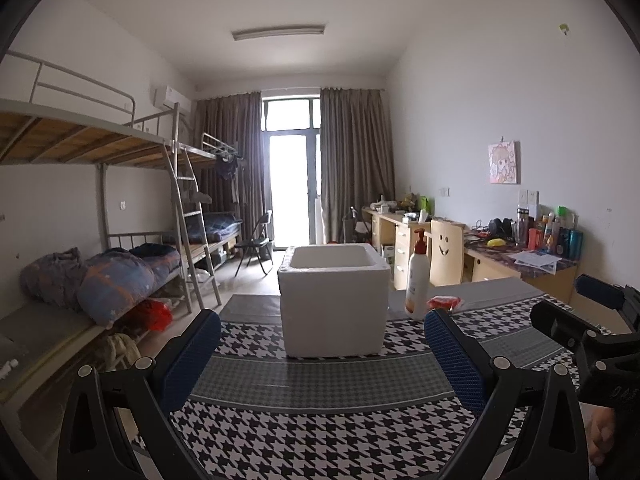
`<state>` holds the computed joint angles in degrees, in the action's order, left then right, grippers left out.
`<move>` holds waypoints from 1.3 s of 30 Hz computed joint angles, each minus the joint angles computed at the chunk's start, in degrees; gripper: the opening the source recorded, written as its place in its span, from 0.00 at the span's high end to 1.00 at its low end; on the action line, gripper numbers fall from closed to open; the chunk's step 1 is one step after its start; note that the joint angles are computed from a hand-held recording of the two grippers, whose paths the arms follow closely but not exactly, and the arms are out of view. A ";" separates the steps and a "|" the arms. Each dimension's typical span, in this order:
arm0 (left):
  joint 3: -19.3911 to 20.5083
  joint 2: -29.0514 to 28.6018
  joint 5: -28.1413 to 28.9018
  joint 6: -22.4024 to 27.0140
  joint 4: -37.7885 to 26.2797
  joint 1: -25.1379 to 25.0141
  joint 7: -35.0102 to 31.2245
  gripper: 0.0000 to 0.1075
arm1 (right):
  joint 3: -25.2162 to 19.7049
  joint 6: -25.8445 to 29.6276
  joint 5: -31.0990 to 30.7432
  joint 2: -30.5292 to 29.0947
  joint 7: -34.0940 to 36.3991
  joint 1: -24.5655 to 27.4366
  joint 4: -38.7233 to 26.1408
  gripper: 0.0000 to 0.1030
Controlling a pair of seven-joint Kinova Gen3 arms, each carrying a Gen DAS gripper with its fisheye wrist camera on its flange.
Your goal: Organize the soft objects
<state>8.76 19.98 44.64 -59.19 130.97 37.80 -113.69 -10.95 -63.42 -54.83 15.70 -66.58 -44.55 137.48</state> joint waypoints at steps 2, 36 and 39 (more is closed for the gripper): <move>-0.06 0.50 0.87 -1.34 0.27 0.49 0.10 0.05 | -0.12 -0.70 0.33 0.33 -1.06 -0.06 0.53 0.01; -0.81 2.26 -2.44 0.01 2.87 0.01 5.88 0.05 | 0.53 -4.70 -2.69 4.81 -6.81 -3.49 2.80 0.01; -0.90 2.18 -2.89 0.16 3.18 -0.19 6.03 0.05 | 0.54 -4.39 -2.77 5.02 -7.02 -3.66 2.84 0.01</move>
